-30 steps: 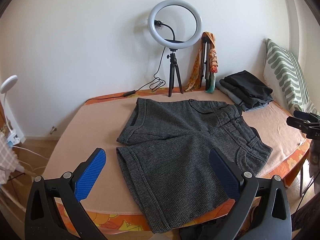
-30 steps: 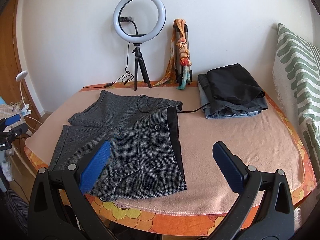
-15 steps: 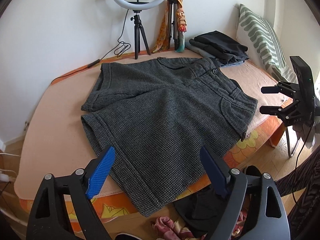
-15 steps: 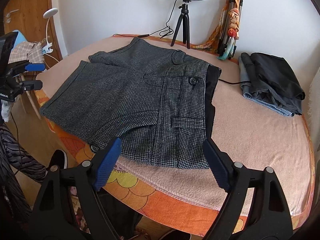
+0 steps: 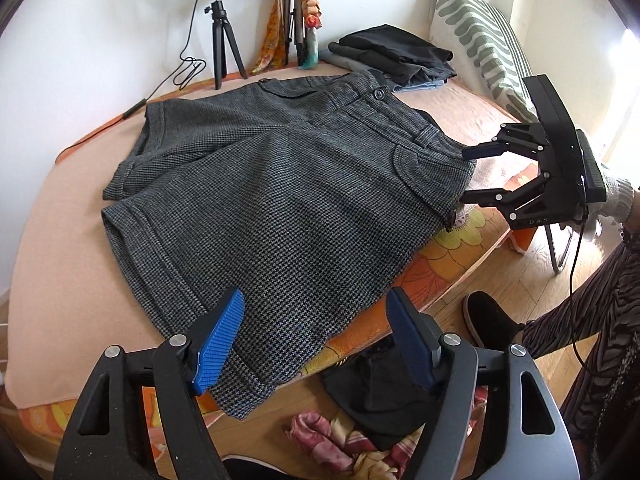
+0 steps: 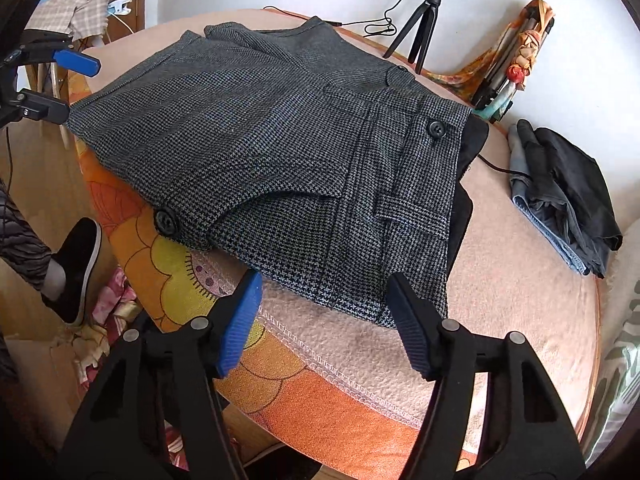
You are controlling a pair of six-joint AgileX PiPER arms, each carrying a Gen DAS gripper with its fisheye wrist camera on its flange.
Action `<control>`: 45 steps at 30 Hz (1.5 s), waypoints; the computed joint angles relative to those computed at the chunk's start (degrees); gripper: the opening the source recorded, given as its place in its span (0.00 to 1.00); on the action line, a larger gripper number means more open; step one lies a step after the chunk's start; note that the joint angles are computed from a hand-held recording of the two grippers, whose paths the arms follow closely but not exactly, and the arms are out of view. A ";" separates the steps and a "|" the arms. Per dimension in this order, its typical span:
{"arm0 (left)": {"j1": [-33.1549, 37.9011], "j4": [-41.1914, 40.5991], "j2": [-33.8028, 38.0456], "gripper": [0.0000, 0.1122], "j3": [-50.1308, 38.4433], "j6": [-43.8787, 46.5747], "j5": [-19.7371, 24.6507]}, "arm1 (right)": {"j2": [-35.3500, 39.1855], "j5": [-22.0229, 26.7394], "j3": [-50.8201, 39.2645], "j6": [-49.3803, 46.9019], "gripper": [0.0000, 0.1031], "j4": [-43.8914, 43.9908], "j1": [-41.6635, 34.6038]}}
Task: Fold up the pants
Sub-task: 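Move both grippers to the hem of one shorts leg, then close both grippers on the leg hem of the grey shorts, then lift the hem and fold one leg over the other, then release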
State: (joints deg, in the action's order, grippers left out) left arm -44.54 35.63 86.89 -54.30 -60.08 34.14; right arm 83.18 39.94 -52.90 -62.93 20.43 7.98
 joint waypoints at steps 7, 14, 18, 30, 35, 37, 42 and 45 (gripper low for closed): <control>-1.17 0.91 0.90 0.65 -0.08 0.54 0.00 | 1.08 0.20 -1.94 3.41 0.20 -2.48 2.64; -4.58 4.82 6.23 0.65 -4.31 -0.20 3.87 | 1.93 2.29 -9.26 8.81 0.12 -0.10 3.48; -7.82 11.96 10.72 0.65 -7.68 -3.82 10.86 | 2.68 2.92 -13.47 11.46 0.11 0.50 4.62; 0.30 14.49 3.30 0.34 2.19 -7.50 3.21 | 3.42 4.62 -17.53 11.57 0.11 3.94 3.24; 3.08 14.22 -1.39 0.08 2.75 -4.32 0.03 | 2.38 3.47 -16.03 11.56 0.11 2.87 4.19; 3.47 15.62 -3.45 0.07 1.35 -3.66 1.48 | 1.92 3.24 -15.98 12.02 0.11 2.39 4.49; 10.64 12.79 -6.91 0.06 -3.47 4.74 -0.90 | 0.86 4.88 -18.84 12.25 0.10 4.84 3.74; 15.29 8.80 -6.03 0.06 -8.33 11.96 -2.00 | 0.73 5.47 -21.79 13.15 0.10 4.63 4.64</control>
